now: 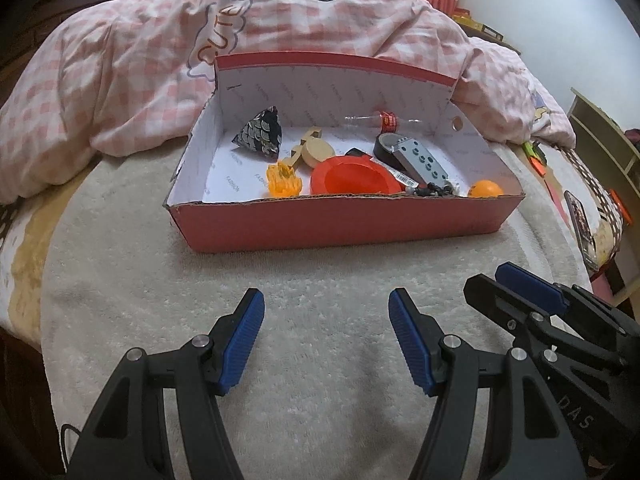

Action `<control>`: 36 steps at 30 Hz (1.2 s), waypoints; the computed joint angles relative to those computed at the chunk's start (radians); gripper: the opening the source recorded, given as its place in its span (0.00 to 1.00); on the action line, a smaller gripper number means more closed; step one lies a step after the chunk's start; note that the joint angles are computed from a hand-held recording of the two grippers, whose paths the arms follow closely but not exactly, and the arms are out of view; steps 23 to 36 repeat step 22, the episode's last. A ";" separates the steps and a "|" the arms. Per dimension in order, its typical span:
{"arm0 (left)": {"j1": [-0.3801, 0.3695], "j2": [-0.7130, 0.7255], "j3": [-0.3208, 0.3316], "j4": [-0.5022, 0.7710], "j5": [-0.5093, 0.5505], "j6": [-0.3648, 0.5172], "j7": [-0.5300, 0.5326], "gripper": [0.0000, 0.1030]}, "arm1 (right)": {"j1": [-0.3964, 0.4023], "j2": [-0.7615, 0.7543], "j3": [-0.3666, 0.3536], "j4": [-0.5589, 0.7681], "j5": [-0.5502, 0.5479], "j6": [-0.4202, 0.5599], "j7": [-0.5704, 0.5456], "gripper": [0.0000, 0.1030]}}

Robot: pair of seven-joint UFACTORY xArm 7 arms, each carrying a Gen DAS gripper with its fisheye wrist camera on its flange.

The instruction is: Organize objects

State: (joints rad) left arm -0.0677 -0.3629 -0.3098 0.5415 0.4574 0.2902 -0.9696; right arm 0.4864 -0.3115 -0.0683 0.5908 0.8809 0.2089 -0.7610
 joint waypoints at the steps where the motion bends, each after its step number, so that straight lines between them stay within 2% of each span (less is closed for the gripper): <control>1: 0.000 0.004 0.001 0.001 -0.001 -0.001 0.000 0.63 | -0.002 0.004 0.001 0.001 -0.002 0.001 0.003 0.38; 14: 0.006 0.038 -0.001 0.020 0.055 0.037 -0.067 0.63 | -0.035 0.031 0.021 0.011 0.011 0.022 0.005 0.38; 22: -0.020 0.046 0.021 0.026 0.058 0.045 -0.059 0.63 | -0.041 0.032 0.027 0.012 0.016 0.022 0.002 0.38; 36: -0.020 0.046 0.021 0.026 0.058 0.045 -0.059 0.63 | -0.041 0.032 0.027 0.012 0.016 0.022 0.002 0.38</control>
